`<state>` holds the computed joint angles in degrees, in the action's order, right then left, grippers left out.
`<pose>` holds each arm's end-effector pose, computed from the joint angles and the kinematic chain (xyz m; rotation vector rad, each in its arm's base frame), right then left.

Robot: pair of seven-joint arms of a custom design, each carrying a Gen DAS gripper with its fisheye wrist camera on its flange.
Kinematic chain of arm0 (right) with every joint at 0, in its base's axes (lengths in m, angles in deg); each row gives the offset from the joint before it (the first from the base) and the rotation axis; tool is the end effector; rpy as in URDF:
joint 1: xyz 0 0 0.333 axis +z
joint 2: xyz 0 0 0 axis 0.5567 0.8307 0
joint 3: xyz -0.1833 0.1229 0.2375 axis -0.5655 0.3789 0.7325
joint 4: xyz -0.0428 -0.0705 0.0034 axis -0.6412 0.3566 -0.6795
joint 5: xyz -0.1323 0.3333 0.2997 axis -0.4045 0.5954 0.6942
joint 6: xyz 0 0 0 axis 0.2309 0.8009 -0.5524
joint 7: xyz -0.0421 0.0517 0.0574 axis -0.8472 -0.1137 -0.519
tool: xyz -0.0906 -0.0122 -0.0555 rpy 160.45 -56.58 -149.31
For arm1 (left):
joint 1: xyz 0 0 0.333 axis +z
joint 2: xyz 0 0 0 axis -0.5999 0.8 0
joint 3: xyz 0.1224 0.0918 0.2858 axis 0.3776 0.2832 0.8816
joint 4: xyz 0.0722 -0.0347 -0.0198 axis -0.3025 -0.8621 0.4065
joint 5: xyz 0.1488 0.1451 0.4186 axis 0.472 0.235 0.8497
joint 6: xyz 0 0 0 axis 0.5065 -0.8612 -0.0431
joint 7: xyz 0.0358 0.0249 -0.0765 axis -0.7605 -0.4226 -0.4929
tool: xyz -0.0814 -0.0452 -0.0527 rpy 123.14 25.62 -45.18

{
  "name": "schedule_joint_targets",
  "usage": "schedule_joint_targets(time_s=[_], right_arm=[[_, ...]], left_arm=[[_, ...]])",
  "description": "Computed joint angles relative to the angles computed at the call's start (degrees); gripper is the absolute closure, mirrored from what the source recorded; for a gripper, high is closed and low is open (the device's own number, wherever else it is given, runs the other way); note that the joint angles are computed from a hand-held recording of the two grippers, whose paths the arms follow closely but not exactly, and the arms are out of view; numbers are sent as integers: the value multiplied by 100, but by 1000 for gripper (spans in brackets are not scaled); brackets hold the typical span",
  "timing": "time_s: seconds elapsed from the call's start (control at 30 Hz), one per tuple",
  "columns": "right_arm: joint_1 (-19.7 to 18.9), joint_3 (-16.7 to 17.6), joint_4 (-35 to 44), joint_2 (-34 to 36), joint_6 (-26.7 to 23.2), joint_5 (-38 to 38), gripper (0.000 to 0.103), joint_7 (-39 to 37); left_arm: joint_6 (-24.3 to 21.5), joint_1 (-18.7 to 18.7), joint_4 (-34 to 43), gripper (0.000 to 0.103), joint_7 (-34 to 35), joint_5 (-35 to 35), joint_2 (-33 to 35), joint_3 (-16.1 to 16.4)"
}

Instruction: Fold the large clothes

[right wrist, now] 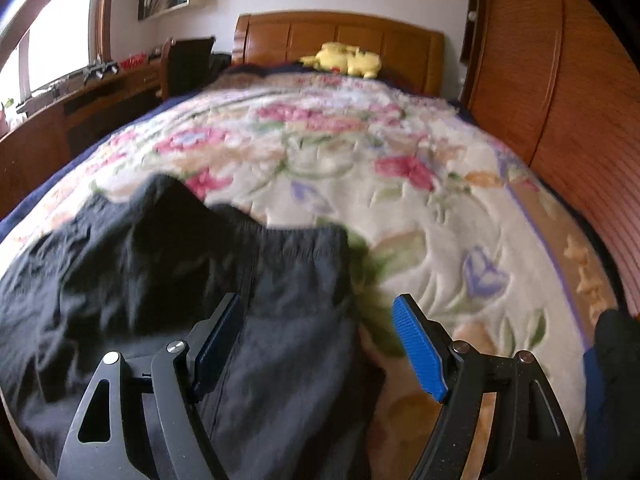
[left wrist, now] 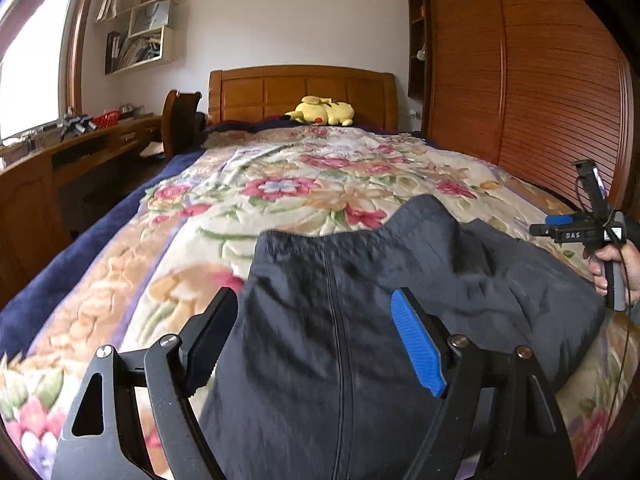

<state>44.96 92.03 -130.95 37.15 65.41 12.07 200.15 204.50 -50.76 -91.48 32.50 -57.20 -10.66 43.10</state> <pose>0.6123 0.2033 0.5571 -1.5919 1.8081 -0.9446 0.6721 -0.3584 0.5269 -1.1752 2.0446 -1.2361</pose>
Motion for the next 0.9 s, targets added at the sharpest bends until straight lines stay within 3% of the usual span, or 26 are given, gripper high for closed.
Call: schedule_joint_targets(time_s=[0.2,0.33,0.4,0.43,0.47,0.53,0.6,0.67,0.73,0.83,0.9], right_arm=[[28,-131,134,241,9,790,25,-502],[42,-236,279,459,-21,1391,30,-894],[48,-282,308,530,-2,1712,38,-1081],[46,-307,302,562,41,1974,49,-1245],[48,-322,298,586,70,2272,67,-1452],[56,-340,266,601,154,2632,80,-1753],[66,-346,208,547,291,2467,97,-1732],[65,-328,147,458,392,1940,99,-1453],[22,-268,91,308,336,870,99,-634],[21,-109,300,303,-482,-38,99,273],[148,-50,605,504,-1073,-28,99,125]], left_arm=[[163,-116,-281,23,-127,207,-63,165],[108,159,-330,23,120,32,-22,-153],[66,190,-304,23,208,-30,14,-202],[57,172,-297,23,221,-37,22,-188],[29,180,-281,23,260,-58,37,-206],[3,191,-278,23,328,-109,49,-237],[-58,159,-261,23,365,-110,64,-209],[-115,93,-233,23,339,-84,82,-136],[-185,23,-196,23,281,-42,108,-54],[-240,-43,-195,23,216,30,117,29],[-212,-23,-227,23,242,32,99,6]])
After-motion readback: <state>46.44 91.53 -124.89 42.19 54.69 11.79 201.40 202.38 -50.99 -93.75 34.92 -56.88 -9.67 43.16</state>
